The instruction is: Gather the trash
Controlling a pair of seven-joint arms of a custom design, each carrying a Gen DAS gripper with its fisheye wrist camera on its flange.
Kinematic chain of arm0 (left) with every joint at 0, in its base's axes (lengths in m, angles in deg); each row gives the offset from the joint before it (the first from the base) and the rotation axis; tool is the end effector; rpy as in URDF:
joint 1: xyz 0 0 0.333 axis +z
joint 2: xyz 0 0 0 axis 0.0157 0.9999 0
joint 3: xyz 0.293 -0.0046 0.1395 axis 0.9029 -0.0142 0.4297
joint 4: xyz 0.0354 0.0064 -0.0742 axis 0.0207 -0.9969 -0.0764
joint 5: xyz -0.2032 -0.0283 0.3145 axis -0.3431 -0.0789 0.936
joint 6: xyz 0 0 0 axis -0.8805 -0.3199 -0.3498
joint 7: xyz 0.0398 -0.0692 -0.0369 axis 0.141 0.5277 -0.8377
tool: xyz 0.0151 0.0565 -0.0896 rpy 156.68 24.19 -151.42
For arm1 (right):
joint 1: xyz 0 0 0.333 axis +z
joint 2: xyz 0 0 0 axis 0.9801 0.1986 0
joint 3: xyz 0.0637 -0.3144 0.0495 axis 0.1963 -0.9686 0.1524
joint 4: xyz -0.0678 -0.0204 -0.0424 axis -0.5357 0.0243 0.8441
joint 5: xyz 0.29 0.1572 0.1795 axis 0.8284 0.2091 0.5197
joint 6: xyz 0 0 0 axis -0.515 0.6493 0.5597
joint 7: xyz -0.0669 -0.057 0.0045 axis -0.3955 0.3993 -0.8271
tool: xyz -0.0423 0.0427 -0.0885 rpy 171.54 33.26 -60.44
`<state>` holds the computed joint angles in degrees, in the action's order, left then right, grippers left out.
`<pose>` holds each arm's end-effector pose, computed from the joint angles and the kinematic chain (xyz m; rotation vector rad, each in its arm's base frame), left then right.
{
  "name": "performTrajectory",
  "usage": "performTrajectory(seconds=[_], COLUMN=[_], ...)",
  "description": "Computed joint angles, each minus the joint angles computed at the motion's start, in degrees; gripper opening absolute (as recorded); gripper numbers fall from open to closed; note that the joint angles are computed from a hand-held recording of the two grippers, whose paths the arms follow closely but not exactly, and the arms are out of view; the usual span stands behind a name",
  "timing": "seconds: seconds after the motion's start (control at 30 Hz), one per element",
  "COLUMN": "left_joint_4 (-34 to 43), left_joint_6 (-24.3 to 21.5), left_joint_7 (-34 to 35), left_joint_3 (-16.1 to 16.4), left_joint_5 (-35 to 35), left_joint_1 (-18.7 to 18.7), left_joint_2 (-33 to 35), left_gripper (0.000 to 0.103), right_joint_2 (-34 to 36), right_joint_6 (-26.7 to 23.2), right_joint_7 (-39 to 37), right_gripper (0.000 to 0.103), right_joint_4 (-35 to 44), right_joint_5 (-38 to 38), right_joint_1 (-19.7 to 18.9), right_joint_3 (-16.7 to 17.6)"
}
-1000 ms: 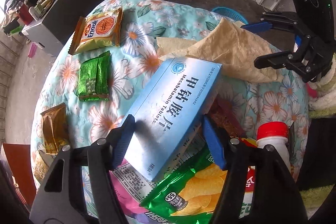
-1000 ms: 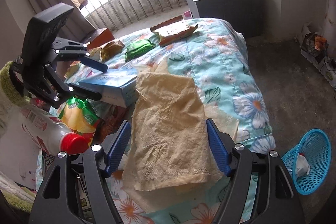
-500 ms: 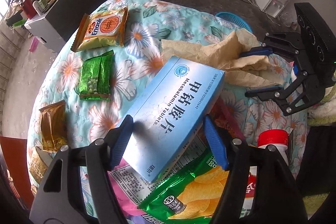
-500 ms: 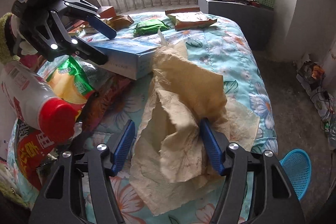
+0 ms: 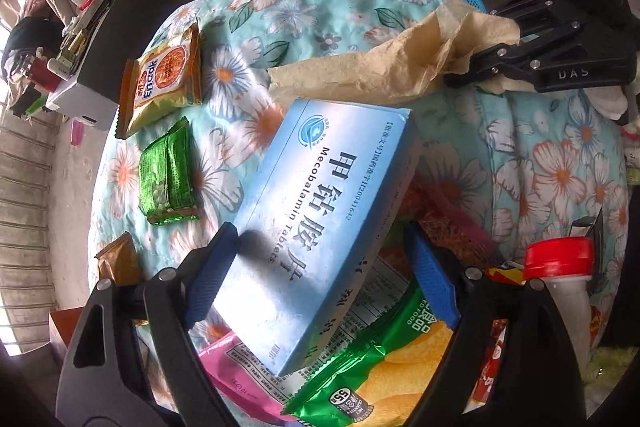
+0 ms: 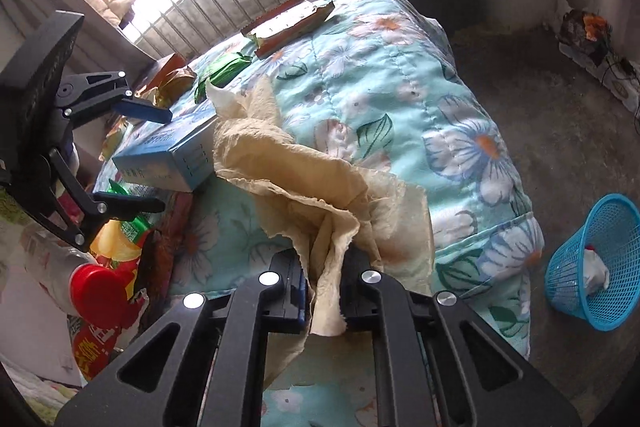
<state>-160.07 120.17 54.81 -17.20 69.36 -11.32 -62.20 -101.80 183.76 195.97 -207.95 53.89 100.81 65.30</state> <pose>0.4970 -0.2263 0.7287 -0.4966 2.9173 -0.2389 0.4086 0.2394 0.6511 -1.7434 1.7711 -0.0525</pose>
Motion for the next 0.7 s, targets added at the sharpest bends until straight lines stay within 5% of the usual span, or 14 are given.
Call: performTrajectory(seconds=[0.13,0.5,0.7], left_joint_4=[-1.34,3.05,1.86], left_joint_6=[1.93,3.11,8.13], left_joint_7=[-0.02,-1.79,-2.39], left_joint_3=[-0.42,-0.18,-0.04], left_joint_5=[3.0,3.42,0.89], left_joint_1=[-0.73,-0.81,-0.42], left_joint_2=[-0.06,0.47,-3.25], left_gripper=[0.08,0.038,0.036], right_joint_2=[-0.42,-2.2,-4.23], right_joint_6=[1.6,4.35,7.66], right_joint_7=[-0.35,0.01,-0.99], right_gripper=[0.009,0.005,0.005], right_joint_4=[-1.3,-3.03,-4.15], right_joint_5=[2.98,7.11,12.1], right_joint_1=[0.52,0.57,1.96], right_joint_3=[-0.93,-1.82,-3.61])
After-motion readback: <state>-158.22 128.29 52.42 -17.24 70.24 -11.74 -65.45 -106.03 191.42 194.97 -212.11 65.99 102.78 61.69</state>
